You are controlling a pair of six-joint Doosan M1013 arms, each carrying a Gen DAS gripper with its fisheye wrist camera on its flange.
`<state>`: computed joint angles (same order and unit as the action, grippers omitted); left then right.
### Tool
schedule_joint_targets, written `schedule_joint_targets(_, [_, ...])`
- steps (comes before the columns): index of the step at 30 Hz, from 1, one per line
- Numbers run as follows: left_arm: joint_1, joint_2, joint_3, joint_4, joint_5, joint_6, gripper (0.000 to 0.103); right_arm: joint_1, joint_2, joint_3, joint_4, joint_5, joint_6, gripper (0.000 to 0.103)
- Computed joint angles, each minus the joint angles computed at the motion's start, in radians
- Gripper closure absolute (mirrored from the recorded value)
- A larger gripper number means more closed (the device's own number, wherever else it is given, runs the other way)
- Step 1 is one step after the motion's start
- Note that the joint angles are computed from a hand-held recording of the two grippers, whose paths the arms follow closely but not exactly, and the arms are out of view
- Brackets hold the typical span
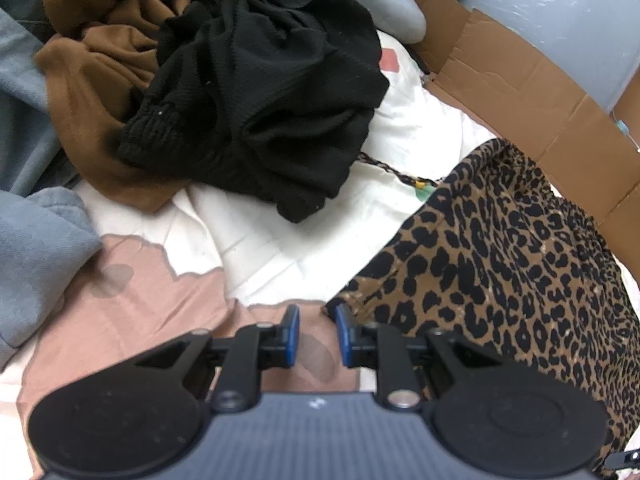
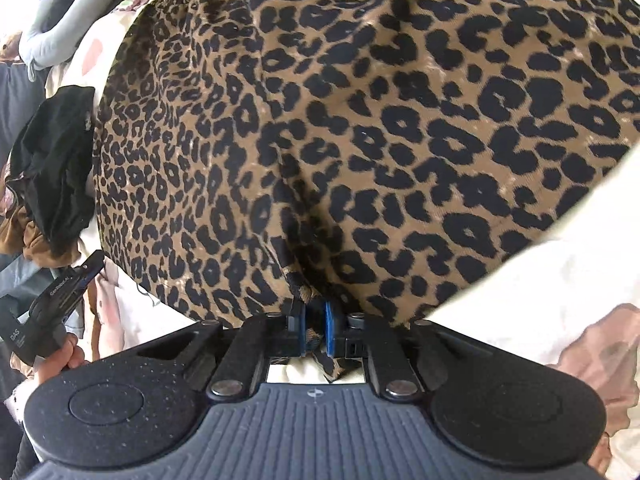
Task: Fold clothes
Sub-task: 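Grasp the folded trousers' edge with the right gripper, then grasp the leopard-print trousers' edge with the left gripper beside the right gripper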
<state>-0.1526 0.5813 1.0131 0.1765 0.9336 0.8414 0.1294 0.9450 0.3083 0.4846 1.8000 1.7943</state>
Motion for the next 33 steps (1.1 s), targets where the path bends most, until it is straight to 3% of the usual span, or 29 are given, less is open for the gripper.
schedule_joint_targets(13, [-0.001,0.002,-0.003,0.000,0.006,0.011,0.083,-0.010,0.067,-0.115,0.111,0.085,0.153,0.092])
schedule_joint_targets(16, [0.001,0.000,0.002,-0.008,0.004,0.021,0.083,-0.006,0.062,-0.102,0.107,0.087,0.130,0.092])
schedule_joint_targets(19, [0.003,-0.003,0.008,-0.012,0.000,0.036,0.083,-0.009,0.042,-0.062,0.095,0.065,0.096,0.100])
schedule_joint_targets(29, [0.009,-0.002,0.017,-0.072,-0.043,0.099,0.081,-0.018,0.034,-0.052,0.082,0.043,0.056,0.101])
schedule_joint_targets(33, [0.010,-0.002,0.020,-0.089,-0.081,0.111,0.071,-0.018,0.035,-0.051,0.077,0.043,0.041,0.101])
